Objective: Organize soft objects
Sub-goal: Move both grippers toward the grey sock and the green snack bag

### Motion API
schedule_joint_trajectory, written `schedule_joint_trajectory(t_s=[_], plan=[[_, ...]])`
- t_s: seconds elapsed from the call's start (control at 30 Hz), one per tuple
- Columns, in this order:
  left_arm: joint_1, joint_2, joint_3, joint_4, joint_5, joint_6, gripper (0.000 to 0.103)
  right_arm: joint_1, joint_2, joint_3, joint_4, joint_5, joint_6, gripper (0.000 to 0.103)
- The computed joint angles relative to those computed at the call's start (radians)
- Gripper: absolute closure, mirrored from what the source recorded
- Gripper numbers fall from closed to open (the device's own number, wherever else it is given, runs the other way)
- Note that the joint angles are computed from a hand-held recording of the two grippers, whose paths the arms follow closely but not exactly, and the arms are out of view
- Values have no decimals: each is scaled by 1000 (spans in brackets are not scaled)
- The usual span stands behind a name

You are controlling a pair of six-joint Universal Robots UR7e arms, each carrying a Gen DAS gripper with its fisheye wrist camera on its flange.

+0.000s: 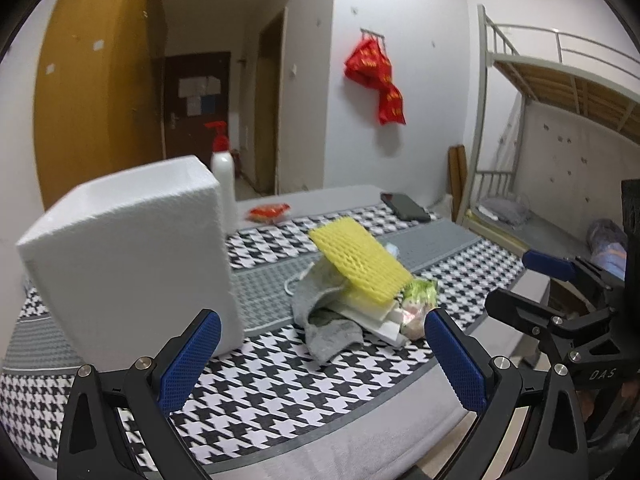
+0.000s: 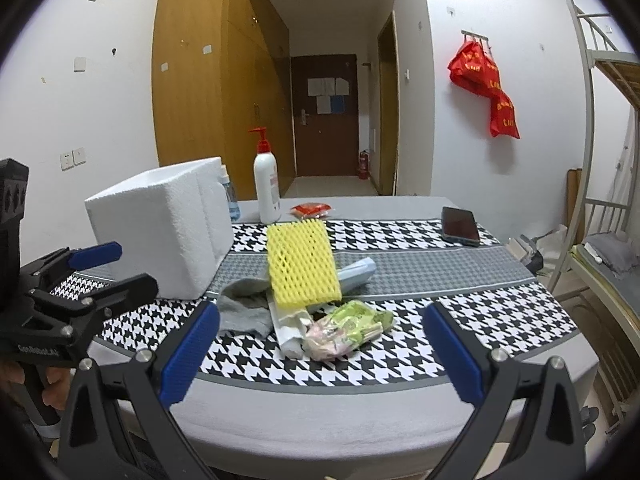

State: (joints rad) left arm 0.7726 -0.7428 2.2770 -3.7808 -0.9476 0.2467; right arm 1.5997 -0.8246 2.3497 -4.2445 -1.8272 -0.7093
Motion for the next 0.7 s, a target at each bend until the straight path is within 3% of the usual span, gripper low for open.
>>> schedule_joint_trajectory(t_s=[0.5,0.7], plan=[[70,30,-127,220,-35,-16,1,-52,0,-44,88,-18,42,0],[95,51,-174,290,-37,-25,10,-65,3,-68,128,-19,49,0]])
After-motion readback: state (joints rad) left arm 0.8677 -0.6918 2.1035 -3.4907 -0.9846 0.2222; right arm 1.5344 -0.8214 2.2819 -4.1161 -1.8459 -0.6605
